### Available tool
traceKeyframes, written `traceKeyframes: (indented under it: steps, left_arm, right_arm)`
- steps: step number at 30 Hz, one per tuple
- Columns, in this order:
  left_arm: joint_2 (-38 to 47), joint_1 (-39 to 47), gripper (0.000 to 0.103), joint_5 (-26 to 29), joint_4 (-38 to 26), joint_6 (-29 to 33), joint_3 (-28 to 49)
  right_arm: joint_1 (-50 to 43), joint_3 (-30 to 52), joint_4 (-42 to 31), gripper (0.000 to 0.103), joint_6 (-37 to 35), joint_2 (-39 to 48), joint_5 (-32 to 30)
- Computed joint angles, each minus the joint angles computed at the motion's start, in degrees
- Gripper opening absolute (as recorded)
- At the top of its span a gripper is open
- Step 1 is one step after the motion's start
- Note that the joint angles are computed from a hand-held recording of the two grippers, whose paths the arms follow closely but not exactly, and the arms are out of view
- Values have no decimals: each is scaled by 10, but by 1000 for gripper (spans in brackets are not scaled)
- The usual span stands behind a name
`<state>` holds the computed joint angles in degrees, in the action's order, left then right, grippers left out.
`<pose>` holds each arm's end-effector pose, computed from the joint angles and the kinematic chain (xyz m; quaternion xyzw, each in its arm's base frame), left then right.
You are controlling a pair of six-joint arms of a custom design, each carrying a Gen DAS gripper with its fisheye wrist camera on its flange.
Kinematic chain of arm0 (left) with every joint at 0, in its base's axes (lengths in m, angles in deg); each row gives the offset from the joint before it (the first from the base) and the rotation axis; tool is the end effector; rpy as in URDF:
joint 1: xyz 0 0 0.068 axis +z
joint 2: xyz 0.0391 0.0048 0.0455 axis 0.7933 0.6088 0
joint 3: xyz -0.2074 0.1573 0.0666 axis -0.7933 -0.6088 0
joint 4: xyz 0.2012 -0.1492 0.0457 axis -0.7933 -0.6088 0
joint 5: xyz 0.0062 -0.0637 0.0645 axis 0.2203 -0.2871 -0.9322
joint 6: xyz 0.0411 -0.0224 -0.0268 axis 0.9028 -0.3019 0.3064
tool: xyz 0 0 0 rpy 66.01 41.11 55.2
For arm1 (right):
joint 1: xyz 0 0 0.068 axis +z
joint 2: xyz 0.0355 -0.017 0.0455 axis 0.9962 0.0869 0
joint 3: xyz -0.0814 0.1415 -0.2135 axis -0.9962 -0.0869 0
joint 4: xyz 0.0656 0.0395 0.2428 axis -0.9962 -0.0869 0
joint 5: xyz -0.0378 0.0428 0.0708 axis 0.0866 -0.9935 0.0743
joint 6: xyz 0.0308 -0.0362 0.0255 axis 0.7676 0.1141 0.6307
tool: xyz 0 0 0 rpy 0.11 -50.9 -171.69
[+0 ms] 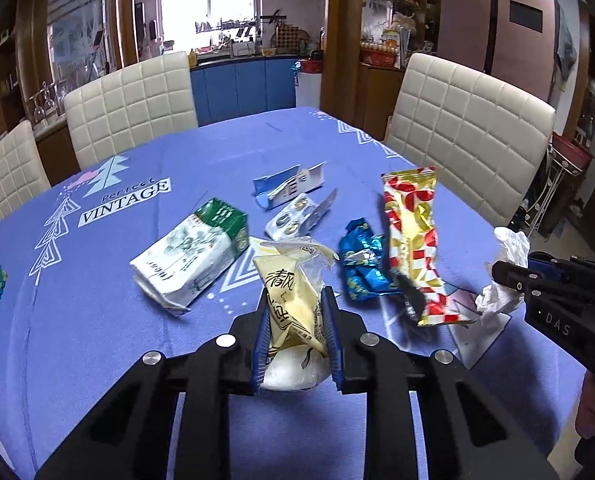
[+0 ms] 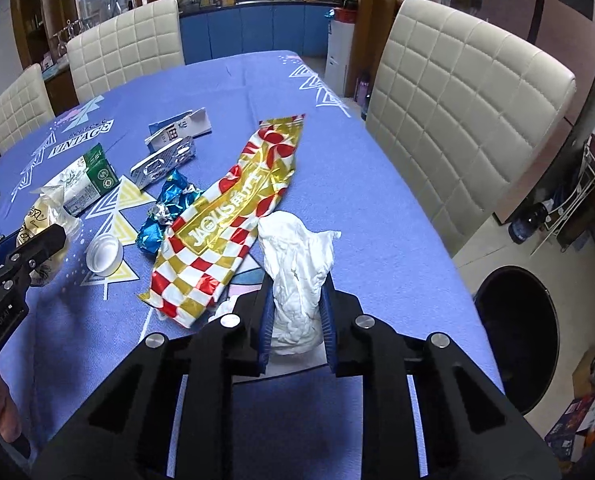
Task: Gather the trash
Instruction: 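Close the right gripper on the white tissue while the left grasps the cream wrapper, then carry tissue and cream wrapper over the black bin and open both grippers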
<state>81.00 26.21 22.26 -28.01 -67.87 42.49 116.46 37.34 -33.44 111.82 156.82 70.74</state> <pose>0.3077 -0.1451 0.1801 0.0990 0.9167 -0.0417 0.3849 0.3100 0.1752 0.1861 0.0118 0.9493 -0.0152 0.3137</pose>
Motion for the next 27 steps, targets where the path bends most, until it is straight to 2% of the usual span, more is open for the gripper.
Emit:
traceKeyframes:
  steps: [13, 27]
  left_arm:
    - [56, -86, 24, -32, -26, -5, 88]
    - [147, -181, 24, -35, -56, 5, 208]
  right_arm:
    - [-76, -78, 31, 23, -33, -77, -24]
    - [-194, -185, 50, 23, -57, -170, -56]
